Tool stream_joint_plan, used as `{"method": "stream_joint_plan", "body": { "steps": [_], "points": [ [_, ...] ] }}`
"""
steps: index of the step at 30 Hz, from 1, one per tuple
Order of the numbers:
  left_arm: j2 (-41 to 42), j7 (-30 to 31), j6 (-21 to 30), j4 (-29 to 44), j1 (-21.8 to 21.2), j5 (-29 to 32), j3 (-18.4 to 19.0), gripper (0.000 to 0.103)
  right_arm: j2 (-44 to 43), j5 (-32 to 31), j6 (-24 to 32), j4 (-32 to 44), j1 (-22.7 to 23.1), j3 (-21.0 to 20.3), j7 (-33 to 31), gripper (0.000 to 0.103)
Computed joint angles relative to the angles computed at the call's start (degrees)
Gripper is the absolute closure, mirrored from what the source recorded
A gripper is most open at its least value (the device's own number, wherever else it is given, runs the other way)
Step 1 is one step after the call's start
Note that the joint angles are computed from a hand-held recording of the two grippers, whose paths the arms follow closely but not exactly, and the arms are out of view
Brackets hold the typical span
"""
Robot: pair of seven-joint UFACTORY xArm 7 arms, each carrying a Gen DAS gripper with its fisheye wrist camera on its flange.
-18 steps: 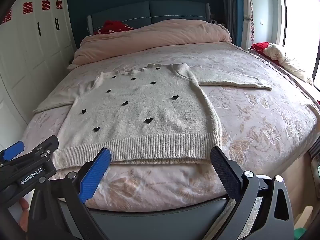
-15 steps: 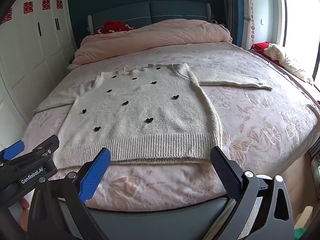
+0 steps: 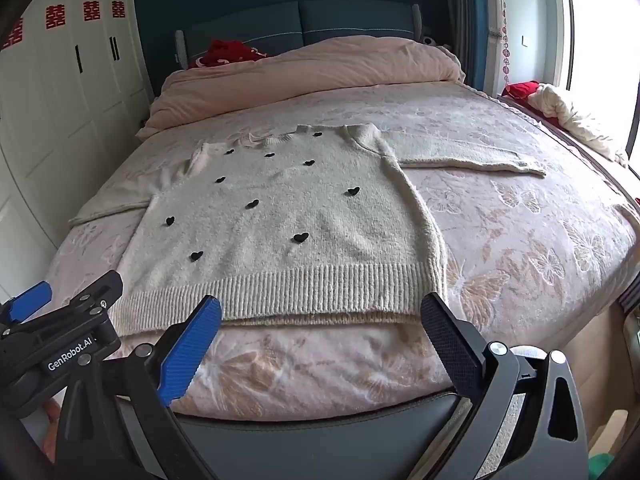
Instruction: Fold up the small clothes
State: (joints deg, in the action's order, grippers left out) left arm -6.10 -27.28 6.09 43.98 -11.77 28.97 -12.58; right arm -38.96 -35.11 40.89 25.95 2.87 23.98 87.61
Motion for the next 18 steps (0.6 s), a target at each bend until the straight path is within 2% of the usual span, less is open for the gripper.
{"method": "stream_joint_plan", "body": {
  "steps": [11,18],
  "points": [
    [0.2,-2.4,0.4,0.3,0.3,2.7,-0.3,0.005,-0.1,0.0,-0.2,-0.2,0.1,-0.2,-0.1,0.005],
    [0.2,-2.0,0.4,0.4,0.0,2.4,0.0,0.005,-0.1,0.2,-0.4,-0.4,0.1,-0.3,-0.1,0.005]
  ]
}}
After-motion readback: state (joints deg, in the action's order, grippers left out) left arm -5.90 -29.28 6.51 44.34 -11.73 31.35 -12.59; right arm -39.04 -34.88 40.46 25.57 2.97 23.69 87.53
